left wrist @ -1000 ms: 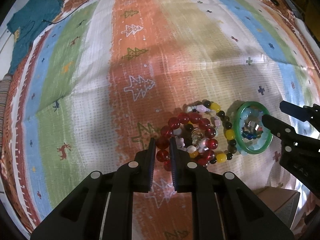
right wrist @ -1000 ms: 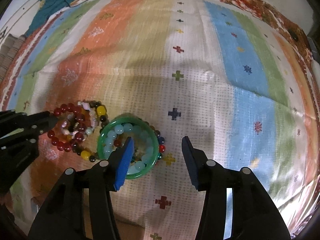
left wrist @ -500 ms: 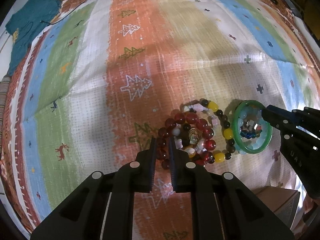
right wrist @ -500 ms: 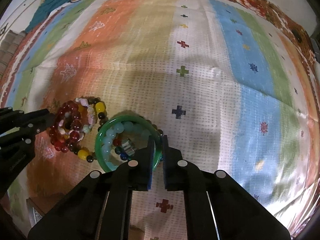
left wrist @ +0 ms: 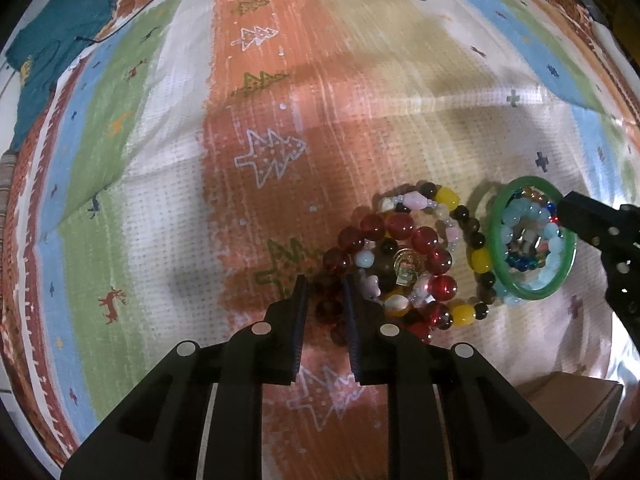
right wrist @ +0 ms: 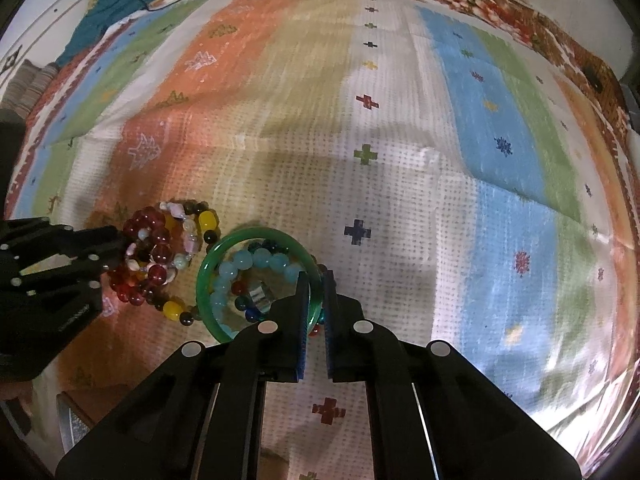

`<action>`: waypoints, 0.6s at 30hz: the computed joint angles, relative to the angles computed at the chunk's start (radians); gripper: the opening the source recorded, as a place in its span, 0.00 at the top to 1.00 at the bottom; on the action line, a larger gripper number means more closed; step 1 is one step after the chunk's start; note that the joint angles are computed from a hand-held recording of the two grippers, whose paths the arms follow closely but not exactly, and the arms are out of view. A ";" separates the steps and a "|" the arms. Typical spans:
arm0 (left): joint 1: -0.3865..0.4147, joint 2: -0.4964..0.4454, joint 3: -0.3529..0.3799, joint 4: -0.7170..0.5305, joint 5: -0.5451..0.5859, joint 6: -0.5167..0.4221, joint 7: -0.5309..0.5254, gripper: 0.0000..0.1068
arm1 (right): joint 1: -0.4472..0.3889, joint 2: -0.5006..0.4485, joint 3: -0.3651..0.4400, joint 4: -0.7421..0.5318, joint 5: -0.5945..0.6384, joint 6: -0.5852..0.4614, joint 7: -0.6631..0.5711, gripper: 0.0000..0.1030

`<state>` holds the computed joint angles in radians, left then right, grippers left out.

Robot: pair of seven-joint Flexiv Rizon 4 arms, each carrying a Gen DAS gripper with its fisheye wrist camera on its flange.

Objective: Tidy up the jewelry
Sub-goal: 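Lift the red bracelet with left gripper while right gripper lifts the bangle toward tin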

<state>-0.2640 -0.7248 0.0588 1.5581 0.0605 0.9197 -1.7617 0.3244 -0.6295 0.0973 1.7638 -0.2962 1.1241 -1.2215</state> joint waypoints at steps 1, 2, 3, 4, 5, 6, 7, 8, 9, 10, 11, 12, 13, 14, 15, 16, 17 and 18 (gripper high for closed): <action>0.001 0.000 0.000 0.002 0.000 0.005 0.000 0.86 | 0.000 0.001 0.000 0.002 -0.001 0.002 -0.001 0.93; 0.002 0.001 -0.002 0.005 -0.001 0.009 0.001 0.88 | 0.000 0.001 0.000 0.002 -0.001 0.004 -0.003 0.93; 0.004 0.003 -0.003 0.008 -0.003 0.012 0.002 0.88 | 0.000 0.003 -0.001 0.005 -0.003 0.007 -0.005 0.93; 0.006 0.006 -0.006 0.013 -0.007 0.016 0.004 0.88 | 0.002 0.004 -0.002 0.007 -0.006 0.009 -0.005 0.93; 0.011 0.009 -0.008 0.018 -0.012 0.020 0.006 0.88 | 0.003 0.007 -0.004 0.011 -0.008 0.011 -0.005 0.93; 0.016 0.014 -0.010 0.026 -0.017 0.027 0.007 0.88 | 0.004 0.009 -0.005 0.013 -0.010 0.015 -0.004 0.93; 0.017 0.023 -0.009 0.034 -0.019 0.035 0.004 0.88 | 0.006 0.016 -0.008 0.023 -0.013 0.027 0.000 0.93; 0.016 0.033 -0.010 0.044 -0.022 0.046 0.001 0.88 | 0.007 0.020 -0.010 0.029 -0.015 0.035 0.003 0.93; 0.015 0.045 -0.013 0.056 -0.026 0.059 -0.001 0.88 | 0.009 0.028 -0.014 0.040 -0.019 0.046 0.008 0.93; 0.016 0.062 -0.017 0.071 -0.029 0.080 -0.003 0.88 | 0.008 0.034 -0.016 0.048 -0.020 0.054 0.012 0.93; 0.016 0.074 -0.021 0.083 -0.033 0.096 -0.001 0.88 | 0.007 0.042 -0.017 0.058 -0.020 0.065 0.017 0.93; 0.022 0.090 -0.034 0.101 -0.041 0.120 0.012 0.88 | 0.007 0.052 -0.020 0.070 -0.022 0.076 0.024 0.93; 0.028 0.106 -0.049 0.119 -0.052 0.144 0.030 0.88 | 0.007 0.061 -0.022 0.080 -0.025 0.085 0.029 0.93; 0.028 0.116 -0.055 0.130 -0.060 0.157 0.038 0.88 | 0.007 0.066 -0.023 0.085 -0.027 0.089 0.032 0.93; 0.028 0.128 -0.062 0.143 -0.070 0.172 0.044 0.88 | 0.008 0.079 -0.027 0.100 -0.032 0.100 0.039 0.93; 0.028 0.140 -0.069 0.157 -0.082 0.187 0.049 0.88 | 0.005 0.084 -0.025 0.106 -0.033 0.107 0.038 0.93; 0.023 0.147 -0.071 0.164 -0.088 0.197 0.049 0.88 | 0.000 0.092 -0.020 0.115 -0.031 0.116 0.036 0.93; 0.015 0.155 -0.066 0.168 -0.088 0.198 0.046 0.88 | -0.008 0.102 -0.012 0.125 -0.025 0.128 0.032 0.93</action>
